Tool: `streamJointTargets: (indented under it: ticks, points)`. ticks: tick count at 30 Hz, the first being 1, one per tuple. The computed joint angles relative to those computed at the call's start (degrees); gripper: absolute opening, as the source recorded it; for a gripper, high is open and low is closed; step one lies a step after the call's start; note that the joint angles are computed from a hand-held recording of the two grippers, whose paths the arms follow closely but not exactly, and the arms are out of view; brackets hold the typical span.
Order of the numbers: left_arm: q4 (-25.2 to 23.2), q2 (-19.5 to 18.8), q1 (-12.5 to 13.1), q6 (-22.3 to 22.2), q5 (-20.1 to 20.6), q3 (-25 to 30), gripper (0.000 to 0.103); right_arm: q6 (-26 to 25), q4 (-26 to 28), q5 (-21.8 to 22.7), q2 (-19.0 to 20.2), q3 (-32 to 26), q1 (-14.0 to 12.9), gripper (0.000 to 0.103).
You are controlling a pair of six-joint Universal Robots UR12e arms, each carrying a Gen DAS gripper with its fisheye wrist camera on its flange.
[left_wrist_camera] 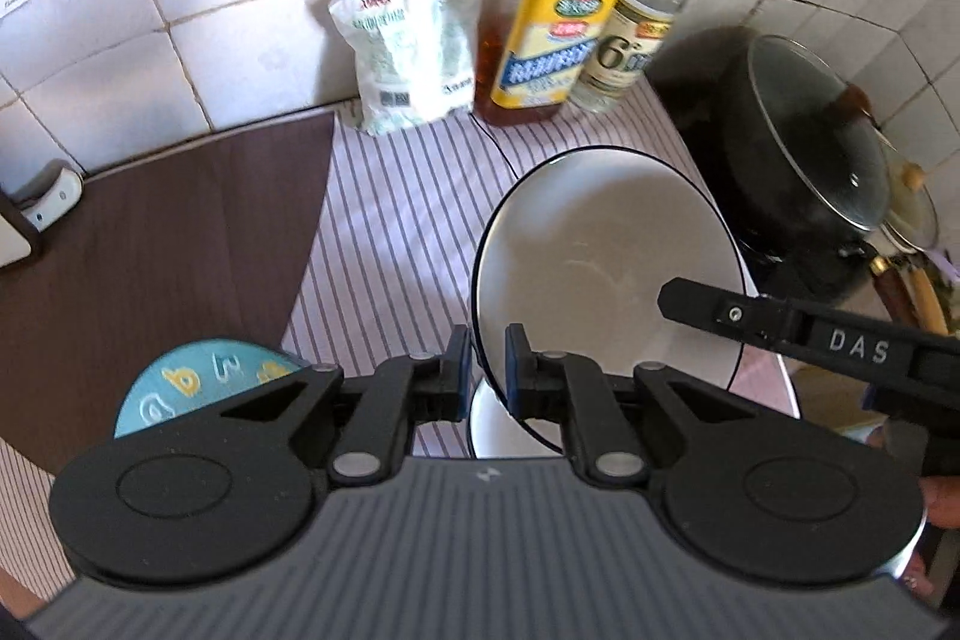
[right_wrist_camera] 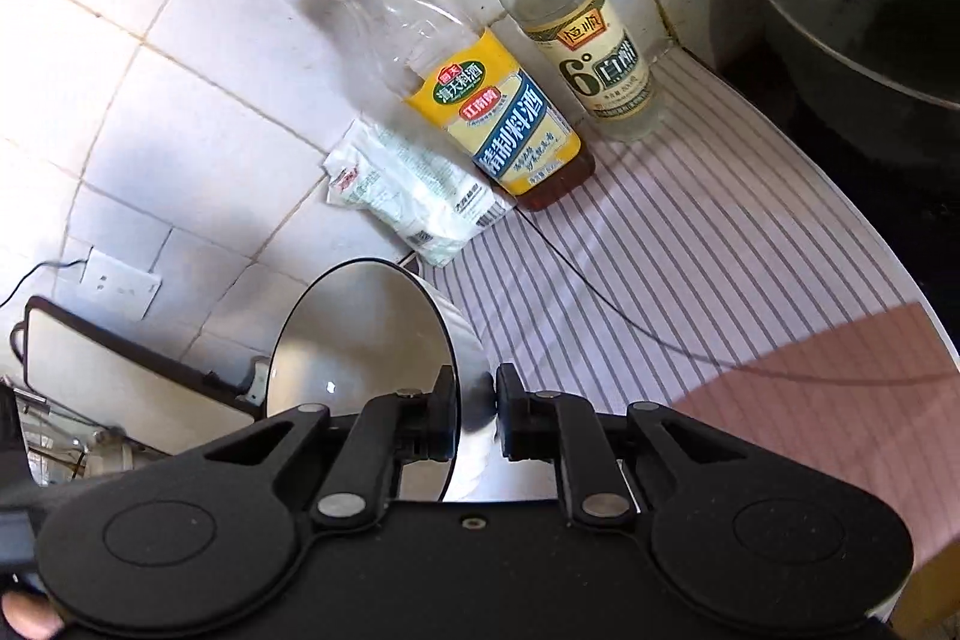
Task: Organize plates and bowls
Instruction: 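Carry the held bowl onto the two nested bowls, open left gripper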
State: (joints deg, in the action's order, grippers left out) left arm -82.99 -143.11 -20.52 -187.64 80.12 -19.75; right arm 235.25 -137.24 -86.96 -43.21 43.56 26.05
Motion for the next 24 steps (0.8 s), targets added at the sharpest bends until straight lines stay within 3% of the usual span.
streamJointTargets:
  ticks: [4,11,24]
  points:
    - [3.16,3.74,-0.44,0.17,0.5,-6.93,0.01,0.23,-1.81,-0.5,-2.14,3.63,0.53,0.017]
    - [5.14,6.94,-0.68,-1.16,-0.95,-13.87,0.01,-0.76,-1.98,-2.11,-4.14,7.16,1.37,0.017]
    - [3.28,6.63,-0.53,-3.77,-4.29,-16.33,0.01,-14.59,3.31,-11.06,-3.14,5.78,3.62,0.017]
